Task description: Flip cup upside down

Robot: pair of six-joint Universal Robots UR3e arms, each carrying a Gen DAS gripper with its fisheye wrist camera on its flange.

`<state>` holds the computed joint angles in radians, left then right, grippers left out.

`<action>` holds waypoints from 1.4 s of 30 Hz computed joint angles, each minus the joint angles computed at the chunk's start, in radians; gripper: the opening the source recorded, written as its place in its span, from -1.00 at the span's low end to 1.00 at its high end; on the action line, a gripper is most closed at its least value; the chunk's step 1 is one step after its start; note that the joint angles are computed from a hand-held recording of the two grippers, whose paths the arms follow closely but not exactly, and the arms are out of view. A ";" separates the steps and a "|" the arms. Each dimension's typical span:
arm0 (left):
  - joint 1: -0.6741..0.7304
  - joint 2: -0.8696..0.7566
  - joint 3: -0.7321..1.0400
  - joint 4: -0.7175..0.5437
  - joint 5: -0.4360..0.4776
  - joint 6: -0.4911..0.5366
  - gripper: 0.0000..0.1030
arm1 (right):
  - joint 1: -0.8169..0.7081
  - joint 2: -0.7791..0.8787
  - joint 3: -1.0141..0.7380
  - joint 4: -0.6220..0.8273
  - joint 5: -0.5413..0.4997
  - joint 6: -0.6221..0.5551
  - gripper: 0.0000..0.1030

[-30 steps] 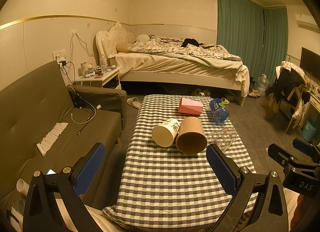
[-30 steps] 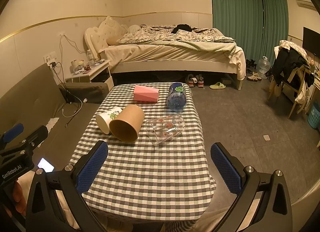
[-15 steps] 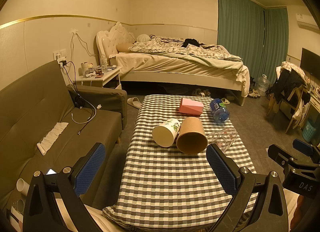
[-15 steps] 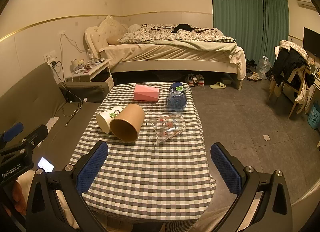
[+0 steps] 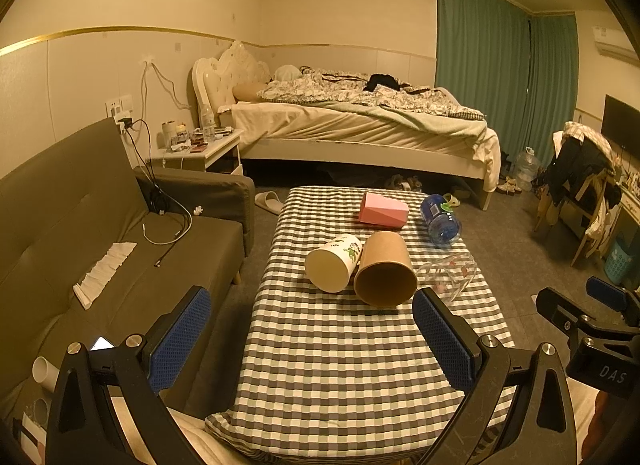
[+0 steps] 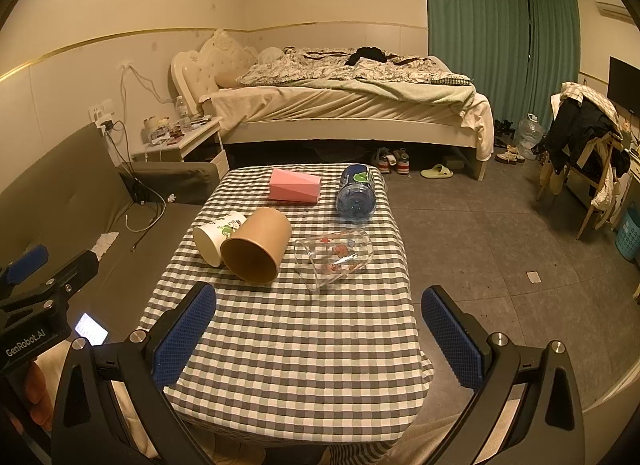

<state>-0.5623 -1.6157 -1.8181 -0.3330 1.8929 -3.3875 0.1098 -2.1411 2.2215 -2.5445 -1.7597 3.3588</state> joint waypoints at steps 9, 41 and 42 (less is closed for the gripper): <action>0.048 -0.063 0.068 -0.039 -0.050 0.006 1.00 | -0.011 0.088 -0.057 0.001 0.020 -0.013 0.99; 0.221 -0.932 1.171 -0.468 -0.135 0.040 1.00 | -0.295 1.455 -1.504 0.397 0.165 -0.213 0.99; 0.220 -0.937 1.171 -0.468 -0.135 0.046 1.00 | -0.297 1.474 -1.528 0.414 0.166 -0.211 0.96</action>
